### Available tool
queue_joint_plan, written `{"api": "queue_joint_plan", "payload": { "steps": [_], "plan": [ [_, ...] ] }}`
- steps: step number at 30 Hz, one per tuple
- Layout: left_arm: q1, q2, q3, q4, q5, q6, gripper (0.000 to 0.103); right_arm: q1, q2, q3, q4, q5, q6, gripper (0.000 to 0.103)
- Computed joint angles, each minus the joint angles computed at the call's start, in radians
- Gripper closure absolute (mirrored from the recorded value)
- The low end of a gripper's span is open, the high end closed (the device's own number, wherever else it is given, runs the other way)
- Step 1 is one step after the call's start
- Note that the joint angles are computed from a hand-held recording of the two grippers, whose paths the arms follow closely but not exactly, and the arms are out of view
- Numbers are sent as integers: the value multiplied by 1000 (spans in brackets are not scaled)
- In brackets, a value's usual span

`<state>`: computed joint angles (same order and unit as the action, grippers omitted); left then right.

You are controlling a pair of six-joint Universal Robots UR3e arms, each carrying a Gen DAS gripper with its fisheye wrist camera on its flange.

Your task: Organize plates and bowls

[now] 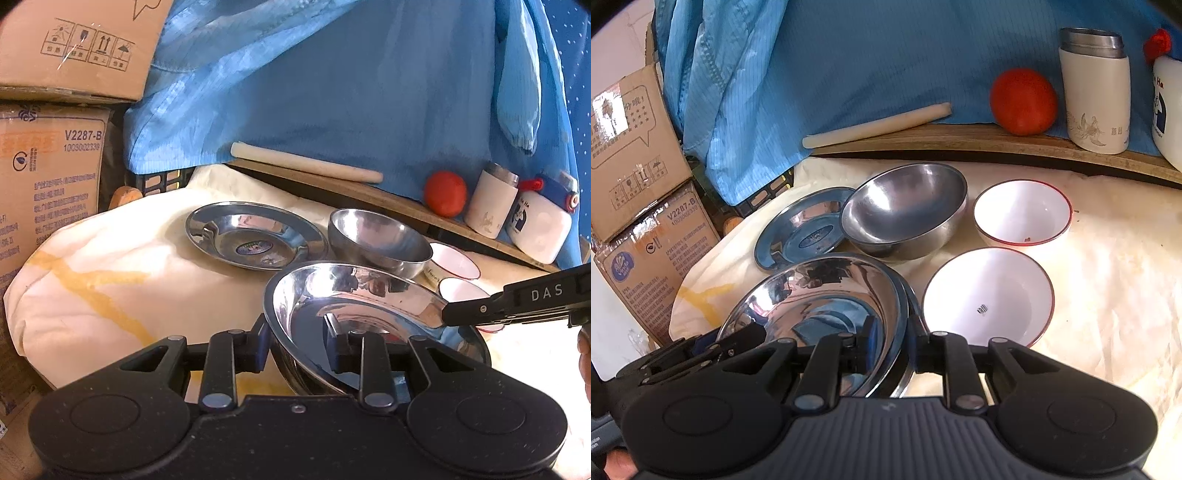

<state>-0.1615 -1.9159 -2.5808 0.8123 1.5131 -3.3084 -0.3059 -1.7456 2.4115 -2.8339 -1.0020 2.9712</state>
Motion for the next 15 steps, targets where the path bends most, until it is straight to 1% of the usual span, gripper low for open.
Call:
{"api": "queue_joint_plan", "payload": {
  "steps": [4, 10, 15],
  "plan": [
    [-24, -14, 20, -3, 31, 4, 71, 8, 8, 11, -28, -16, -11, 82],
    [-51, -30, 38, -6, 74, 26, 71, 51, 23, 26, -104, -72, -25, 81],
    [-49, -33, 36, 0, 71, 46, 70, 76, 38, 27, -140, -106, -31, 81]
  ]
}}
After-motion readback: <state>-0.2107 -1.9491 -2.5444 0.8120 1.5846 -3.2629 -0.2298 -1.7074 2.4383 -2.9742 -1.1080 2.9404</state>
